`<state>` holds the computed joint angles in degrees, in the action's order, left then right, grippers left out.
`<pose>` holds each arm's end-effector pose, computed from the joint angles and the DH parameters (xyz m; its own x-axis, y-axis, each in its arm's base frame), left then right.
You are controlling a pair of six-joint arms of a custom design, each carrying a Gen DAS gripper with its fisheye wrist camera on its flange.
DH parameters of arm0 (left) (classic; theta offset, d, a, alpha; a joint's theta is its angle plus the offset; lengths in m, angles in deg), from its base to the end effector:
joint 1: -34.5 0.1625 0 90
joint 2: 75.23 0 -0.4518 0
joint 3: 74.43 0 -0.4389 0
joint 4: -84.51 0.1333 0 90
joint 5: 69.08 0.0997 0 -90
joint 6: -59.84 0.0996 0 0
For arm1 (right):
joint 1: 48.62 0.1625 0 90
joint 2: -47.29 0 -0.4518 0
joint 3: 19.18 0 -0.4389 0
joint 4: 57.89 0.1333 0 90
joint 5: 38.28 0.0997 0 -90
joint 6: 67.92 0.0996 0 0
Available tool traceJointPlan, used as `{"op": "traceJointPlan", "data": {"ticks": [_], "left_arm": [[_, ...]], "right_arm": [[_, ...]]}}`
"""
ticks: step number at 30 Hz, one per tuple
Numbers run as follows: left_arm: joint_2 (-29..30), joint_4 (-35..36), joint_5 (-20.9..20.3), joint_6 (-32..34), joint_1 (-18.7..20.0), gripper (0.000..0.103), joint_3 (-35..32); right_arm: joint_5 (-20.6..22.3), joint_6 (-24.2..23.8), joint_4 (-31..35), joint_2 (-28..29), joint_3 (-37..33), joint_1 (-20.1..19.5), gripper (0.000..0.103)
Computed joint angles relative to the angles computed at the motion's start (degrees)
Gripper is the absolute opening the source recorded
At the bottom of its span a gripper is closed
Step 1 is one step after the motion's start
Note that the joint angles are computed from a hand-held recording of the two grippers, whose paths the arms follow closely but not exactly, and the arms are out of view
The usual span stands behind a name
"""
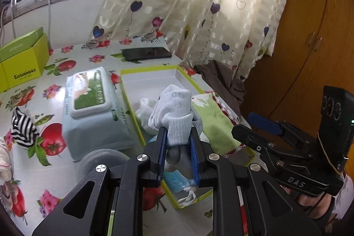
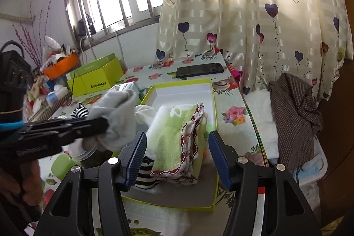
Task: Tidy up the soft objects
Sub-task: 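Lower the white sock into the box and open the left tool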
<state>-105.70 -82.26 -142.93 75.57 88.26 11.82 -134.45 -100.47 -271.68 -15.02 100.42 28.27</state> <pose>-0.3215 -0.7110 -0.0249 -0.6528 0.6734 -0.3471 0.7573 0.5927 -0.2744 -0.0116 -0.5904 0.2452 -0.8460 0.0621 0.5295 -0.4327 0.5003 -0.7500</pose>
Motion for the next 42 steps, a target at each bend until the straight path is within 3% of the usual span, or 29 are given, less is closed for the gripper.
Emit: {"op": "traceJointPlan", "data": {"ticks": [9,16,20,24,28,35,42], "left_arm": [[3.35,3.76,0.96,0.95,-0.01,0.022,-4.60],[2.35,3.52,-2.52,-0.65,0.90,0.037,-4.19],[1.08,2.12,-4.22,-0.59,1.08,0.038,-2.70],[0.04,0.49,-4.84,-0.47,1.18,0.038,-1.17],[0.58,0.84,-2.71,1.31,0.83,0.038,-1.41],[1.83,4.80,-2.81,-0.29,1.18,0.038,-4.03],[3.96,9.04,-3.09,-1.65,1.35,0.038,-8.39]], "right_arm": [[0.48,0.15,0.54,-0.06,0.36,-0.31,0.058],[0.96,-0.44,-0.62,-0.05,1.04,-0.20,0.054],[0.25,-0.88,-0.86,0.21,1.44,0.27,0.049],[-1.21,-1.02,-1.17,0.50,1.61,0.92,0.038],[-4.51,-1.96,-0.28,1.58,0.70,1.80,0.028],[-8.78,-1.57,3.40,3.28,-3.03,2.60,0.027],[-10.01,-1.82,7.03,4.50,-7.31,3.18,0.027]]}}
